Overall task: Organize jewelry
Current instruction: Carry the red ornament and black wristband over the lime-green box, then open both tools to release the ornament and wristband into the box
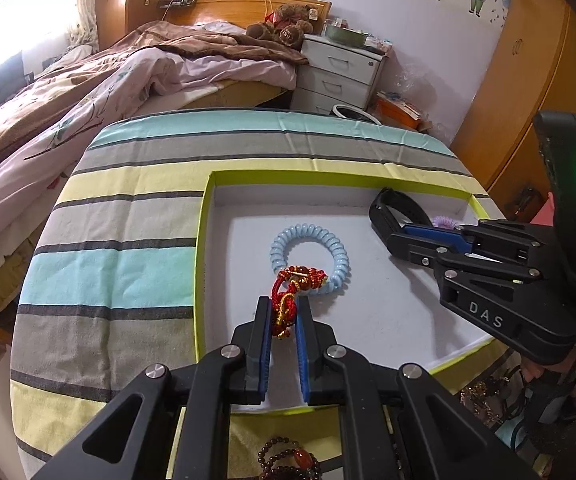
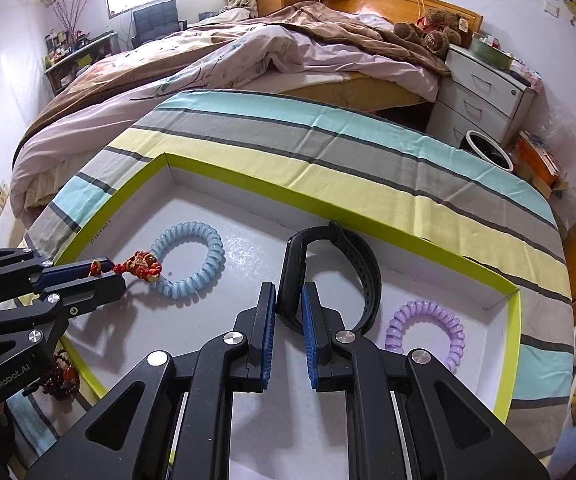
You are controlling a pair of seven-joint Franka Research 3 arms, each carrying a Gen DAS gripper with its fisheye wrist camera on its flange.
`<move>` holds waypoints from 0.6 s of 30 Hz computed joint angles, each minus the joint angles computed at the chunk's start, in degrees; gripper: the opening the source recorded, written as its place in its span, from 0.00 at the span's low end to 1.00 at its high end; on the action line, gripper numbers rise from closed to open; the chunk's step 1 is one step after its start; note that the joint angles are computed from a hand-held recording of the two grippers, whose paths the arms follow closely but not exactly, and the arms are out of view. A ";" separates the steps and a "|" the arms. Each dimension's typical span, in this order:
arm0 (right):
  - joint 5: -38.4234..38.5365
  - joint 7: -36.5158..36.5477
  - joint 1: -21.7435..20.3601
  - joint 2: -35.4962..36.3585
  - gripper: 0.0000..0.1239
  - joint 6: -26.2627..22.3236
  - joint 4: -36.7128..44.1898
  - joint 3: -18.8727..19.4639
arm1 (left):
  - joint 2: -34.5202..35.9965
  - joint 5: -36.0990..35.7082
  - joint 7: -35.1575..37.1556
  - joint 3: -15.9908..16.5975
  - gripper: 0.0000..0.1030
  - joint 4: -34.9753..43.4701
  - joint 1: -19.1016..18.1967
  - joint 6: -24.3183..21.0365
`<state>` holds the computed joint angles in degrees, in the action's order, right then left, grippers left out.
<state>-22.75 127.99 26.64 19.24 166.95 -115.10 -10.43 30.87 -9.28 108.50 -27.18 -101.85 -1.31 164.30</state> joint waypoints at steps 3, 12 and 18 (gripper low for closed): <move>0.16 -0.12 -0.04 -0.06 0.11 -0.09 -0.03 0.04 | 0.12 0.56 -0.90 0.83 0.11 0.33 -0.70 -0.12; 0.18 0.20 0.31 0.38 0.11 0.67 0.12 -0.56 | 0.49 0.71 -1.23 1.08 0.13 0.91 -0.97 -1.02; -0.90 1.80 1.52 0.47 0.12 1.21 0.16 -1.94 | 0.39 -0.74 0.29 -0.47 0.20 0.32 0.37 -0.59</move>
